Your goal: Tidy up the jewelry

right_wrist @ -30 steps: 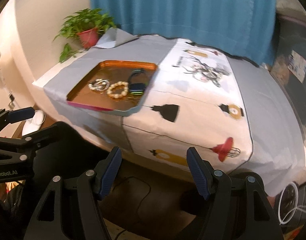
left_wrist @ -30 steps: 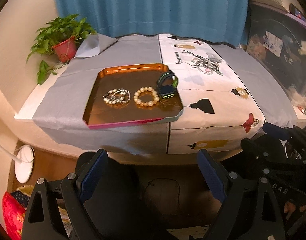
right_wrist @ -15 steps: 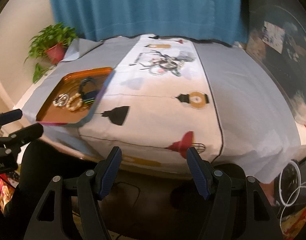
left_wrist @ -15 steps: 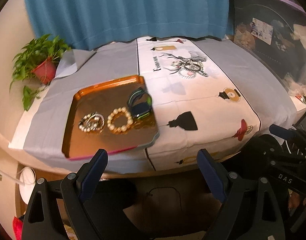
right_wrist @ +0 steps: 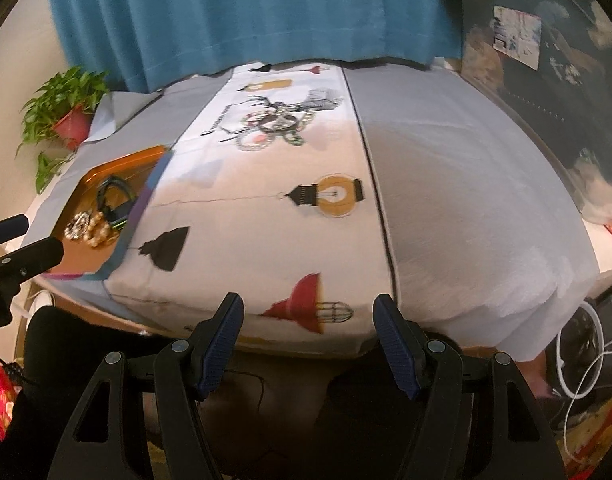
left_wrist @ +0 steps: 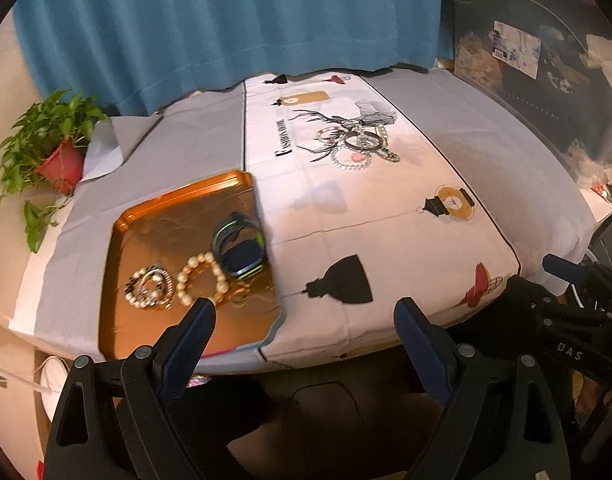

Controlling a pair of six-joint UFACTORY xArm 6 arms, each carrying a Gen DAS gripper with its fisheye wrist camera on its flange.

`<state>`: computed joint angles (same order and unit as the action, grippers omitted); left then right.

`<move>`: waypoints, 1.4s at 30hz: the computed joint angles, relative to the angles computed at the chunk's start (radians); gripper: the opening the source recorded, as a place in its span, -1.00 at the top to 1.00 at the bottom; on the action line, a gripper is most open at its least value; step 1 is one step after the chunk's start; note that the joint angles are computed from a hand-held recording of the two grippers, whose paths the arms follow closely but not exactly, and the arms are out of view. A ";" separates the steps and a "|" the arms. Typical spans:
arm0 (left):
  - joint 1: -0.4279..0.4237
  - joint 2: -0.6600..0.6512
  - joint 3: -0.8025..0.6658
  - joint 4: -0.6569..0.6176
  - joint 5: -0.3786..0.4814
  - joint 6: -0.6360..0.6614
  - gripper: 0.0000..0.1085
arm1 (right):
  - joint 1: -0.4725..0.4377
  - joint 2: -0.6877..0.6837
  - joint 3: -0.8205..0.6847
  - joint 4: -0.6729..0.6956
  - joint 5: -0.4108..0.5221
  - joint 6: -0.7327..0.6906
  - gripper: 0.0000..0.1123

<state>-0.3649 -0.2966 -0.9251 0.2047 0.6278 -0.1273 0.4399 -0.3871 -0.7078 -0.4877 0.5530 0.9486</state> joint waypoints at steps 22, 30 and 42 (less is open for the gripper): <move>0.014 0.745 -0.795 -0.167 0.185 0.115 -0.64 | -0.229 0.666 -0.655 0.512 -0.213 -0.737 -0.21; 0.021 1.013 -1.149 -0.208 0.334 0.134 -0.64 | -0.217 1.037 -1.144 0.630 -0.040 -0.949 -0.21; 0.028 1.082 -1.228 -0.323 0.319 0.250 0.93 | -0.221 1.216 -1.391 0.781 0.056 -1.120 0.77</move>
